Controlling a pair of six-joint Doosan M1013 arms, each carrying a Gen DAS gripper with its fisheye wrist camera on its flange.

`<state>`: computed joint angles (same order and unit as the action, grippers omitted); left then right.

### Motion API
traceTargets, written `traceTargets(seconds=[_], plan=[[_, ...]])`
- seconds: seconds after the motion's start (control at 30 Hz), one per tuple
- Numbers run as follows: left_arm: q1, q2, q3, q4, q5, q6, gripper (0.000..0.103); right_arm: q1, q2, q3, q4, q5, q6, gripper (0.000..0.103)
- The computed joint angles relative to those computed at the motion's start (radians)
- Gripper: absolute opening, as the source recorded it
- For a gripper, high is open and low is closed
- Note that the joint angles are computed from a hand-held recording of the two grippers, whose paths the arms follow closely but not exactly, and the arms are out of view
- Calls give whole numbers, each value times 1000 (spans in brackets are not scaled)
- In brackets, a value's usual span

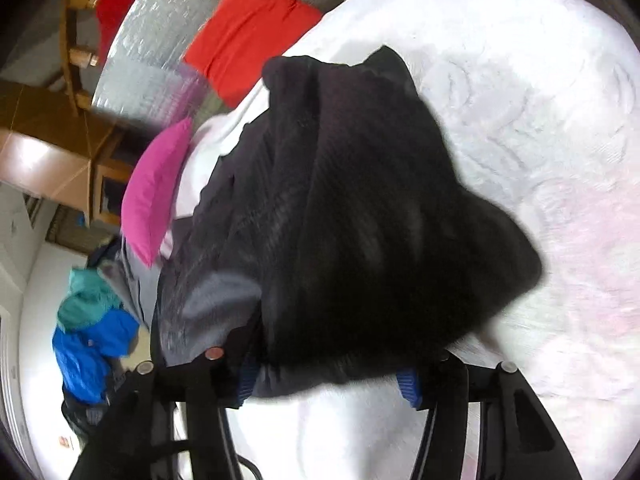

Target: Fold large clothes

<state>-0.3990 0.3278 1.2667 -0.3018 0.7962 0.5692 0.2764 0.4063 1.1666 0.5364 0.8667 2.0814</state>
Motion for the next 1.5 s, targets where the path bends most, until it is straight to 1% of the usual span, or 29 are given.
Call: traceTargets(seconds=[0.03,0.1,0.13,0.17,0.2,0.23,0.27,0.33,0.4,0.47,0.53,0.57,0.63,0.73,0.77,0.8,0.9,1.0,1.07,1.13,1.17,1.23,1.27,1.3,1.33,1.37,1.4,1.43,1.5], plan=[[-2,-5,-12,38,34,-1,58,-4,-7,4,12,17,-29,60],[-15,-21,-18,168,56,-49,60,-21,-43,30,13,47,-111,61],[-27,-29,-26,285,74,-96,65,-20,-64,47,-34,31,-114,64],[-37,-31,-39,379,99,-123,68,-15,-83,61,-103,5,-96,73],[-43,-30,-50,439,119,-137,71,-14,-102,79,-162,-31,-69,78],[-44,-28,-57,468,122,-138,71,-16,-115,96,-197,-65,-40,79],[-42,-27,-59,477,100,-126,71,-24,-123,108,-205,-98,-13,79],[-35,-10,-74,452,63,-87,75,-37,-115,104,-155,-125,-6,79],[-24,15,-96,391,58,-26,76,-45,-87,73,-115,-126,-12,81],[-16,46,-122,323,41,61,76,-45,-38,9,-108,-70,-19,81],[-16,84,-165,304,94,108,76,-47,3,-44,-107,-7,-31,81],[-15,107,-196,282,128,123,76,-45,31,-84,-134,40,-17,81],[4,126,-203,192,126,165,76,-40,85,-154,-177,117,4,81],[21,153,-228,126,143,198,78,-47,139,-214,-140,168,-25,81],[26,157,-230,107,134,211,79,-52,147,-221,-116,167,-37,81],[29,162,-233,90,135,220,80,-62,160,-222,-55,155,-55,81],[36,184,-263,55,156,256,85,-79,190,-235,85,153,-103,83],[39,208,-297,39,178,289,91,-77,210,-267,109,139,-154,83],[38,227,-328,28,192,303,92,-77,223,-281,152,134,-178,83],[42,230,-332,8,183,312,92,-78,231,-285,200,114,-190,83],[44,231,-333,-12,174,321,92,-76,232,-281,216,103,-191,81],[45,230,-331,-39,145,345,91,-70,234,-288,232,87,-194,72],[43,230,-333,-41,132,351,91,-66,237,-296,221,86,-200,64],[42,230,-333,-38,122,350,84,-56,245,-318,176,97,-188,57],[40,227,-327,-48,99,362,51,-54,242,-311,157,98,-188,56],[39,231,-333,-69,101,377,42,-51,241,-310,138,95,-180,52],[34,237,-344,-39,115,360,40,-50,240,-308,131,85,-169,48],[29,239,-350,-8,121,348,35,-48,241,-309,123,78,-158,45],[26,233,-341,9,103,320,29,-46,224,-292,122,47,-162,37]])
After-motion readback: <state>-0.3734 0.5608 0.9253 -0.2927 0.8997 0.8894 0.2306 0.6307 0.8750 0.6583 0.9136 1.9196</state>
